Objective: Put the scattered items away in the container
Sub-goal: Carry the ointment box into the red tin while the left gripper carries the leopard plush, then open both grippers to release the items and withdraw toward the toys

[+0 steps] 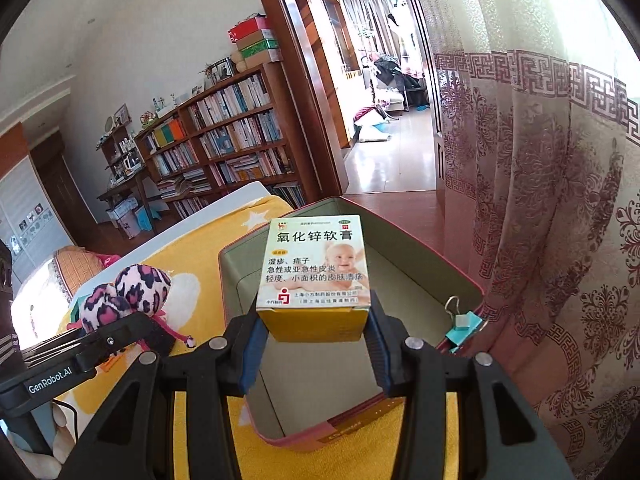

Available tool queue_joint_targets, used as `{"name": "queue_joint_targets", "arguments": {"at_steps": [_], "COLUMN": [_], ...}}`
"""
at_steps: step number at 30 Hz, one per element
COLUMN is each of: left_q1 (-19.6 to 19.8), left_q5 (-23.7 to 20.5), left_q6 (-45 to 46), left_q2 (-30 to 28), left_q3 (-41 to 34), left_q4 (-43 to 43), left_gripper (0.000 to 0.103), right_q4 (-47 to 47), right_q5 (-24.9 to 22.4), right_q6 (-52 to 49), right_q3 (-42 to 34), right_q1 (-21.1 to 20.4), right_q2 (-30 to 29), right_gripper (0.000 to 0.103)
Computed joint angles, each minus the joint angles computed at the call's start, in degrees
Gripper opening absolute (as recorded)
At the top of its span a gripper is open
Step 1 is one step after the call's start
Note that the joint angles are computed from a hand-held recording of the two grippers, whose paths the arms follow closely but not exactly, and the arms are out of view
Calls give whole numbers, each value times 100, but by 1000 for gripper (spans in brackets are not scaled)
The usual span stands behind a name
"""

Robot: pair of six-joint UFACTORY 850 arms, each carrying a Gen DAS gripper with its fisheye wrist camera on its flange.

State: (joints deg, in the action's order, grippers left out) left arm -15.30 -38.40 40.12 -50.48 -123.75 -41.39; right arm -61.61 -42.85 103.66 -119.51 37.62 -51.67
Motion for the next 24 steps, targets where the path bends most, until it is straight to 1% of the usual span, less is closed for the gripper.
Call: {"name": "queue_joint_targets", "arguments": {"at_steps": [6,8,10,12,13,16,19,24], "left_q1": [-208,-260,-279,-268,-263,-219,-187,-135], "left_q5": [-343,-533,-649,-467,-393,-345,-189,263], "left_q6": [-44,-106,-210,-42,22,-48,-238,-364], "left_q2": [-371,-599,-749,-621,-575,-555,-522,-276], "left_q3": [-686,-1092,-1341,-1106,-1022,-965,-866,-398], "left_q4": [31,54,77,-139,-200,-145,53,310], "left_gripper": [40,47,68,78,78,78,78,78], "right_q4": [-147,-244,-279,-294,-314,-299,-224,-155], "right_q5": [22,-5,-77,-76,-71,-66,-36,-2], "right_q6": [255,403,468,552,618,668,635,490], "right_q3": [402,488,508,563,600,639,529,403], "right_q1": [-21,-29,-36,-46,-54,-72,-86,-61], "right_q2": [222,270,282,310,328,348,272,185], "right_gripper": [50,50,53,59,61,61,61,61]}}
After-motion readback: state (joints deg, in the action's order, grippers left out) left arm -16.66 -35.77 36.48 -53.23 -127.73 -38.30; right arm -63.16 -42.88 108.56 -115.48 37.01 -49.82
